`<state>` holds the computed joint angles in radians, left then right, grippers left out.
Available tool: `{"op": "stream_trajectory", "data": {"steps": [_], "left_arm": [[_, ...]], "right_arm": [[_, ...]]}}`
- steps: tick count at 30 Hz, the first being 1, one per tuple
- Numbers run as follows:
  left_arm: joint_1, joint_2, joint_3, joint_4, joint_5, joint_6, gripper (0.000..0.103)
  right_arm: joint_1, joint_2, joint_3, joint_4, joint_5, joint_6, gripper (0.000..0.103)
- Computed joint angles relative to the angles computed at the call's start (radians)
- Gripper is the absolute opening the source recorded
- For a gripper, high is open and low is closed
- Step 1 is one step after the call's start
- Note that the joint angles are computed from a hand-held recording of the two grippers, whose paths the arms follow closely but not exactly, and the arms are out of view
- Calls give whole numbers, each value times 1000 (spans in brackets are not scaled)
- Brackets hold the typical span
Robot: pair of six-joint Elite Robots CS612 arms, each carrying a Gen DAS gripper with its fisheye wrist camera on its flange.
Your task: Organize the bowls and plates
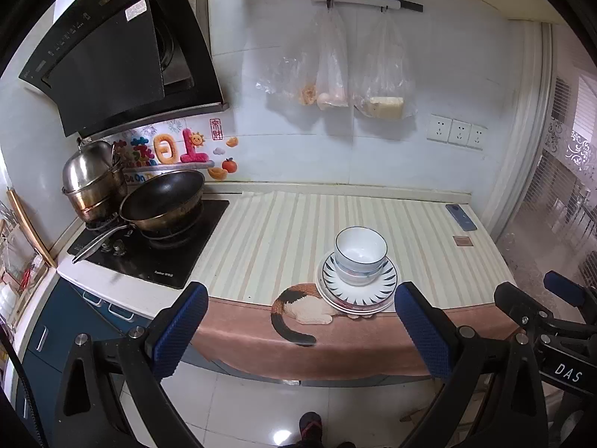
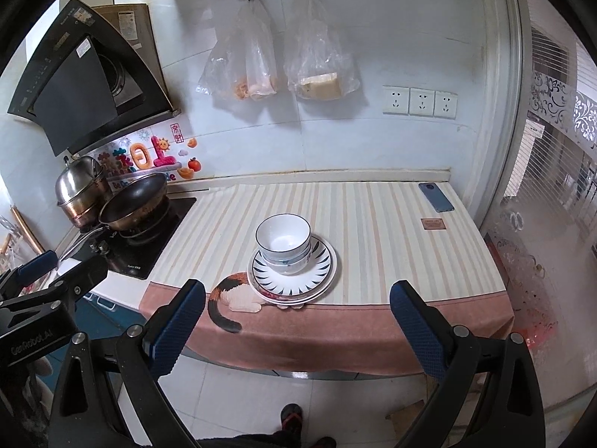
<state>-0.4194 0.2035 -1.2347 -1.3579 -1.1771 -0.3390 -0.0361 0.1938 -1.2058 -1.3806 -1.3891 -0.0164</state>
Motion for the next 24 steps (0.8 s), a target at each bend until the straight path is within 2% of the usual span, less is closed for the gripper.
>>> {"op": "stream_trajectory", "data": {"steps": [12, 24], "left_arm": [[-7, 9, -21, 18, 20, -21, 103], [-4, 9, -19, 10, 11, -15, 103]], "right_arm": [[5, 6, -7, -18, -28, 1, 101], [3, 11, -19, -29, -37, 21, 102]]}}
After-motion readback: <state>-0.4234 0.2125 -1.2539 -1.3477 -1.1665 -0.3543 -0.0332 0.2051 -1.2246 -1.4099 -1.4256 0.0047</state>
